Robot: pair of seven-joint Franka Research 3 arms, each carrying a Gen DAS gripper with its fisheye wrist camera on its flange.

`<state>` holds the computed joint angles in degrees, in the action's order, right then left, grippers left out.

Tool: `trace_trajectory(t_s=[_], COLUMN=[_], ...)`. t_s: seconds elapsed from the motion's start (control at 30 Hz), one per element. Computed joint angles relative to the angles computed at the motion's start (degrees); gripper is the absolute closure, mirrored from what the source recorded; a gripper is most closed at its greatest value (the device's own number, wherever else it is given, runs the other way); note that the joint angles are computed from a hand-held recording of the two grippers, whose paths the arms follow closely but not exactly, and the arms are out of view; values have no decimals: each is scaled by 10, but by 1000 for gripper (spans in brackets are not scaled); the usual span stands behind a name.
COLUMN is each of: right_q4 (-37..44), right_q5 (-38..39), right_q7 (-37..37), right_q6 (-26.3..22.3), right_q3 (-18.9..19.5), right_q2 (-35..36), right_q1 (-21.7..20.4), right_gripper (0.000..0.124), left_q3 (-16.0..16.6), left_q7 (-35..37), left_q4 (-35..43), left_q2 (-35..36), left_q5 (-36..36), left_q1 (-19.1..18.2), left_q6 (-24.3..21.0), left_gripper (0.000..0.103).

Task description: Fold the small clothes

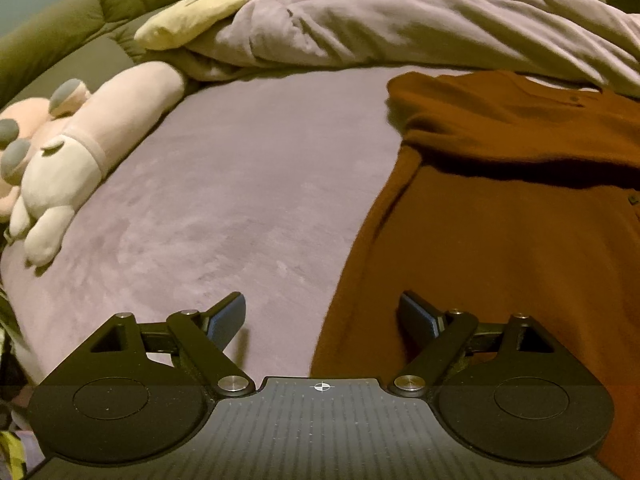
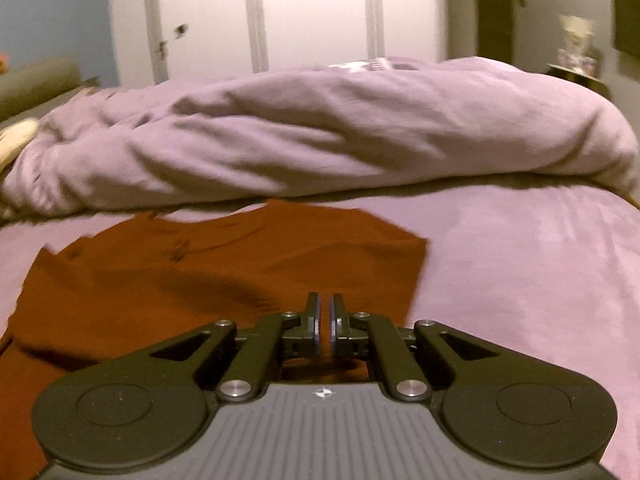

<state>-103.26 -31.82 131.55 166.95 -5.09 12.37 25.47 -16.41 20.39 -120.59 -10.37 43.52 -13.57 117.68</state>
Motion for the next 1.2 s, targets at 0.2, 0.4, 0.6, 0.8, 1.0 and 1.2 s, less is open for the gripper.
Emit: trace_trajectory(t_s=[0.2,0.4,0.6,0.8,1.0,1.2], right_q4=[75,163,113,63,-59,-290], right_q5=[48,50,-64,-90,-148,-105], right_q7=[-88,-121,-40,54,128,131], right_q6=[4,-11,-1,-67,-88,-93], right_q3=[24,-26,-120,-124,-101,-51], right_q2=[60,132,120,70,-62,-276], right_q1=[20,84,127,92,78,56], right_gripper=[120,119,119,105,95,75], left_q3=[-3,-3,1,3,4,1], left_q7=[-2,6,-2,-4,-6,-9], left_q4=[0,2,-6,-5,-17,-38], left_q2=[-1,1,-1,2,-16,-43], left_q5=[-1,1,0,-10,-34,-61], left_q1=[-4,-6,-2,-1,-1,-3], left_q6=[-7,-10,-5,-2,4,18], left_gripper=[13,10,9,9,9,10])
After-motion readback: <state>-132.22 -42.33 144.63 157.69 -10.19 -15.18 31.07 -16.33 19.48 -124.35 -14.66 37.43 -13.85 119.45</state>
